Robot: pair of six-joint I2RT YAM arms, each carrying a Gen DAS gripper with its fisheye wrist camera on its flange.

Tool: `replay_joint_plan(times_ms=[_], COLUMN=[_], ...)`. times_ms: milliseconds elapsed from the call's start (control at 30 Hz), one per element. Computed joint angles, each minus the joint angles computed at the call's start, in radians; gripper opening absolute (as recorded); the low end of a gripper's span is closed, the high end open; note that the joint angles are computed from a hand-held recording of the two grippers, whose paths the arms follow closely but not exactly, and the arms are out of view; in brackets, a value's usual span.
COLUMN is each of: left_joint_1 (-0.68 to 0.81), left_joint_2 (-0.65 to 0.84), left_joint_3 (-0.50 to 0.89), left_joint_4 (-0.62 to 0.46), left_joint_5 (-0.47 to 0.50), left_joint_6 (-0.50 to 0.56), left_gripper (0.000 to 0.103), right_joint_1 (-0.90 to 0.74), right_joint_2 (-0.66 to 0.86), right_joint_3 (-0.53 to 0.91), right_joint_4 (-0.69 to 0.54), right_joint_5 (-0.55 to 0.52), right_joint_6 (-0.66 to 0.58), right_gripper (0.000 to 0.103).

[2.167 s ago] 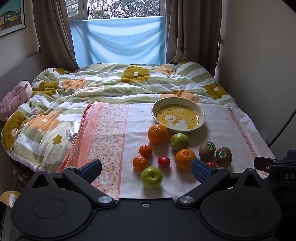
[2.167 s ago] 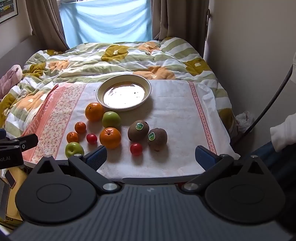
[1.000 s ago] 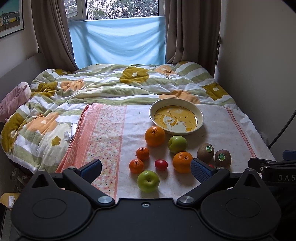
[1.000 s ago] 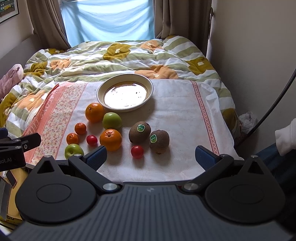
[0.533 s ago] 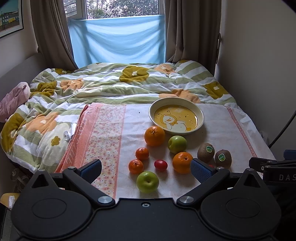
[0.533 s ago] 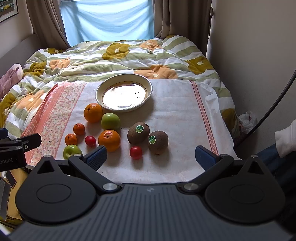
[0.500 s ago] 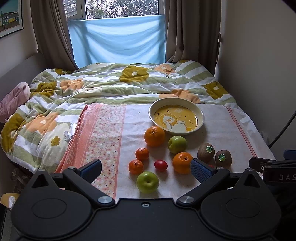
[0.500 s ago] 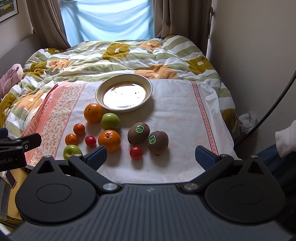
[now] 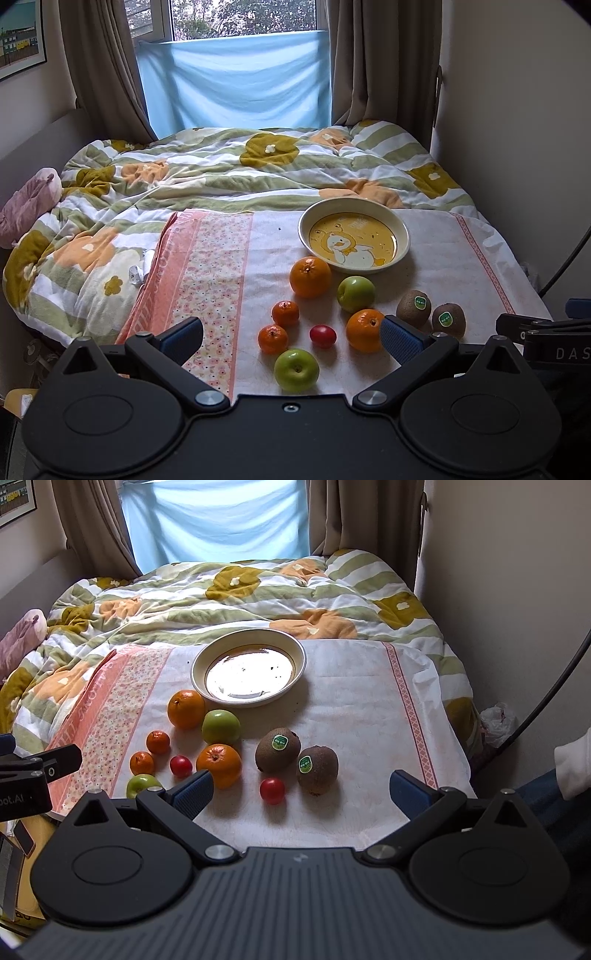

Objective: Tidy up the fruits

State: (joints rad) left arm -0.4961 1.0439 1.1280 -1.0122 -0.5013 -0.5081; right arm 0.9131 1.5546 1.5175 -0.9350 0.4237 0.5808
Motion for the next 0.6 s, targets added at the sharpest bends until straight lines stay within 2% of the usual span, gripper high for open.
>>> replay_joint_plan(times_ms=[600], left_joint_1=[0.001], left_joint_2=[0.024], left_joint_3=[0.016], left_joint_4=[0.003], left_joint_5=[0.003], left_joint_6=[-0.008], left_gripper=[0.103], right_joint_1=[-0.013], right_joint_2=[0.002], right_joint_3=[0.001], right_joint_4=[0.005], right_joint_5=[-0.01], right_joint_6=[-0.009], right_gripper=[0.103])
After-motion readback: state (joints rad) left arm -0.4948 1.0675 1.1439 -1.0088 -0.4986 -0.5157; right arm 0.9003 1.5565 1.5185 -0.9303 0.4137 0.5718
